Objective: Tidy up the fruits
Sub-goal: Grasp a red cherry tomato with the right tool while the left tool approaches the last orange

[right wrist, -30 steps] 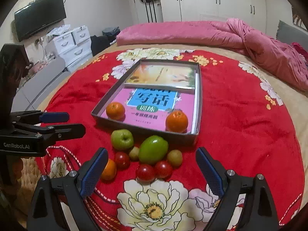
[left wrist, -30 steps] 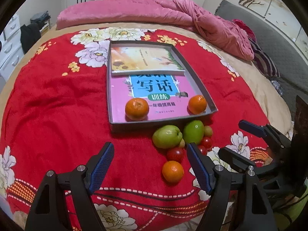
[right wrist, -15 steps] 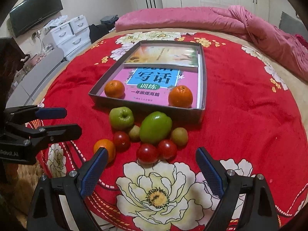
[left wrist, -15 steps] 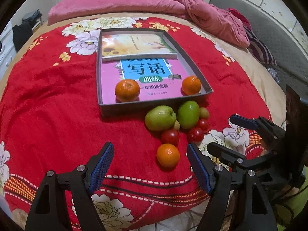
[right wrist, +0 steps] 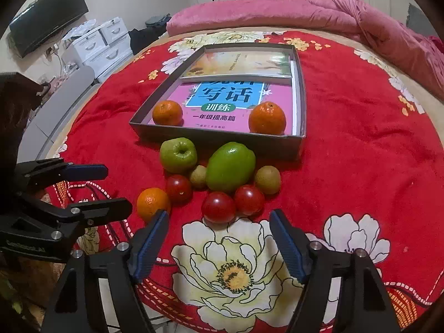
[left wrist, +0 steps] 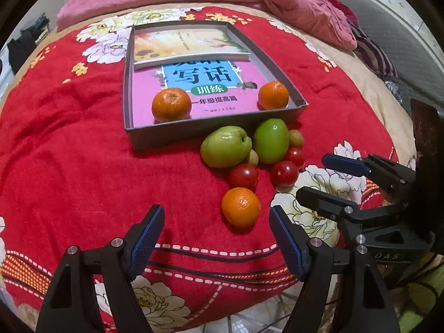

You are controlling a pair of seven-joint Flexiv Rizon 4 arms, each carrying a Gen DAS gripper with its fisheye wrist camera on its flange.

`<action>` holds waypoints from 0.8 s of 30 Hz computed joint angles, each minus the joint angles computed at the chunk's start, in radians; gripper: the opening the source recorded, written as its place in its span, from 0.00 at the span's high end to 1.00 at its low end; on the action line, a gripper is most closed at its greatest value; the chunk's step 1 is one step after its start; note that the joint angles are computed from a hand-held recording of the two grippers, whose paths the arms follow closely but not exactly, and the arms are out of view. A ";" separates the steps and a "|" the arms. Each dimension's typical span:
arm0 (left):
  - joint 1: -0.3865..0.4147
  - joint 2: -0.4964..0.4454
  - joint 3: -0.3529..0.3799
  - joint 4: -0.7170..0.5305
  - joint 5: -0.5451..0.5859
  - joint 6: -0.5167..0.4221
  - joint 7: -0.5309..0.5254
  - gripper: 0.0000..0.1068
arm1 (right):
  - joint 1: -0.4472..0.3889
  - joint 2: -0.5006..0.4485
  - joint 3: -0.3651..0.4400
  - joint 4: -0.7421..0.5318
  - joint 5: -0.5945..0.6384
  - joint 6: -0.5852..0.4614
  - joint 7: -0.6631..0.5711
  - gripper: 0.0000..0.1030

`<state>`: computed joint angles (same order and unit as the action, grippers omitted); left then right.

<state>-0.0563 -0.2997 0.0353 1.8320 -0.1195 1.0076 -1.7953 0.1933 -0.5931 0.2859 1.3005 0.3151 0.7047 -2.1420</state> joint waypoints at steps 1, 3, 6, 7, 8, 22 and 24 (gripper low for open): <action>0.004 0.000 -0.005 0.005 -0.012 0.004 0.008 0.26 | -0.001 -0.002 0.001 -0.004 0.001 -0.008 0.000 0.34; 0.011 -0.001 -0.014 0.015 -0.037 0.013 0.024 0.26 | -0.003 -0.006 0.003 -0.011 0.005 -0.026 0.001 0.41; 0.018 -0.003 -0.028 0.028 -0.076 0.029 0.053 0.30 | -0.002 -0.010 0.002 -0.015 0.007 -0.040 0.001 0.48; 0.023 -0.004 -0.036 0.036 -0.099 0.039 0.069 0.33 | -0.004 -0.014 0.005 -0.021 0.012 -0.052 0.000 0.49; 0.025 -0.005 -0.040 0.041 -0.114 0.044 0.079 0.34 | -0.003 -0.015 0.004 -0.024 0.013 -0.056 0.000 0.52; 0.027 -0.027 -0.061 0.057 -0.220 0.069 0.155 0.47 | 0.018 -0.050 -0.008 -0.045 -0.009 -0.069 0.050 0.62; 0.027 -0.029 -0.062 0.057 -0.226 0.070 0.159 0.47 | 0.022 -0.055 -0.009 -0.047 -0.013 -0.066 0.058 0.62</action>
